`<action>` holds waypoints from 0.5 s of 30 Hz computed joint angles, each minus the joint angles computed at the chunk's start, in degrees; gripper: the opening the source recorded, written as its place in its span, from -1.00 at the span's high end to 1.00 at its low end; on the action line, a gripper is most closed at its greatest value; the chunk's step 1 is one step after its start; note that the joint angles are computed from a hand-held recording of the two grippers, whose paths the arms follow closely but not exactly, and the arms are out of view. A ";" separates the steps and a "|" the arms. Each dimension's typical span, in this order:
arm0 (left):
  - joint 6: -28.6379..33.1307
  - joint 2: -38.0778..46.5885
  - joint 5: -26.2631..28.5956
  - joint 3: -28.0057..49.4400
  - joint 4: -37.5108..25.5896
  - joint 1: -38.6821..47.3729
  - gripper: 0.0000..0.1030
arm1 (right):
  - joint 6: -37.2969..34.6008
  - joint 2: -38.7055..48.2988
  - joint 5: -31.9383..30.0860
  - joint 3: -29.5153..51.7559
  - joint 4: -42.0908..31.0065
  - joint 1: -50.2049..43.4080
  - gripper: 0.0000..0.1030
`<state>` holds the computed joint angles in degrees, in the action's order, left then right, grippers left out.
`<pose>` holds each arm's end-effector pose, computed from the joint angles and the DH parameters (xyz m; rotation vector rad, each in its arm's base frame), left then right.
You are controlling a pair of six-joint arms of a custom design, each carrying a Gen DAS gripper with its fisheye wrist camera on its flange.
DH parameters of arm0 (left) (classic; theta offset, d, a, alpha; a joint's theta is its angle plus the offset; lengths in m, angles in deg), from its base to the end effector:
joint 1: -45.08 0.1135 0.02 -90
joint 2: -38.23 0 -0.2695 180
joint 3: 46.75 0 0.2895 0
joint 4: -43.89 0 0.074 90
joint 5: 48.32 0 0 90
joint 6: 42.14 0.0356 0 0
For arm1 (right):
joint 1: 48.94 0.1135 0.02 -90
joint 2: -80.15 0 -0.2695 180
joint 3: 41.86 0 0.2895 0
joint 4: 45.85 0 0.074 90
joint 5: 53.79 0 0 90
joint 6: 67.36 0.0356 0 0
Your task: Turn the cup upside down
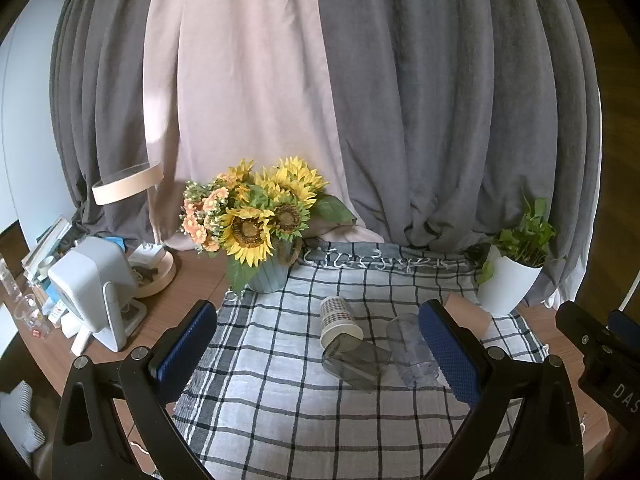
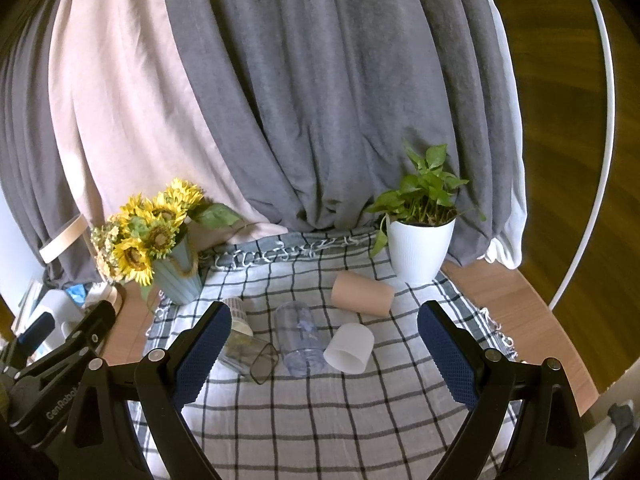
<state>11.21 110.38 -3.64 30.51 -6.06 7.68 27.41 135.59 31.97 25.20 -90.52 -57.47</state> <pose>0.2505 -0.1597 0.3260 -0.3447 2.0656 0.1710 0.2402 -0.0334 0.3340 0.2057 2.1363 0.0412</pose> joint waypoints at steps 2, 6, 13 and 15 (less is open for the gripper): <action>0.34 0.42 0.54 0.53 0.06 0.24 -1.00 | 0.04 -0.03 0.14 -0.01 0.15 0.08 -0.84; 2.12 -0.30 1.94 -0.23 1.39 0.67 -1.00 | 0.16 0.08 0.60 -0.02 0.26 0.33 -0.84; 2.59 -0.24 2.64 -0.28 1.84 0.95 -1.00 | 0.43 0.28 1.12 0.15 0.17 0.73 -0.84; 2.77 -0.38 2.83 -0.44 1.96 1.01 -1.00 | 0.44 0.25 1.05 0.13 0.18 0.67 -0.84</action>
<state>13.97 110.01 -0.81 30.07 -4.10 8.69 27.85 135.84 33.02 25.33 -90.35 -56.80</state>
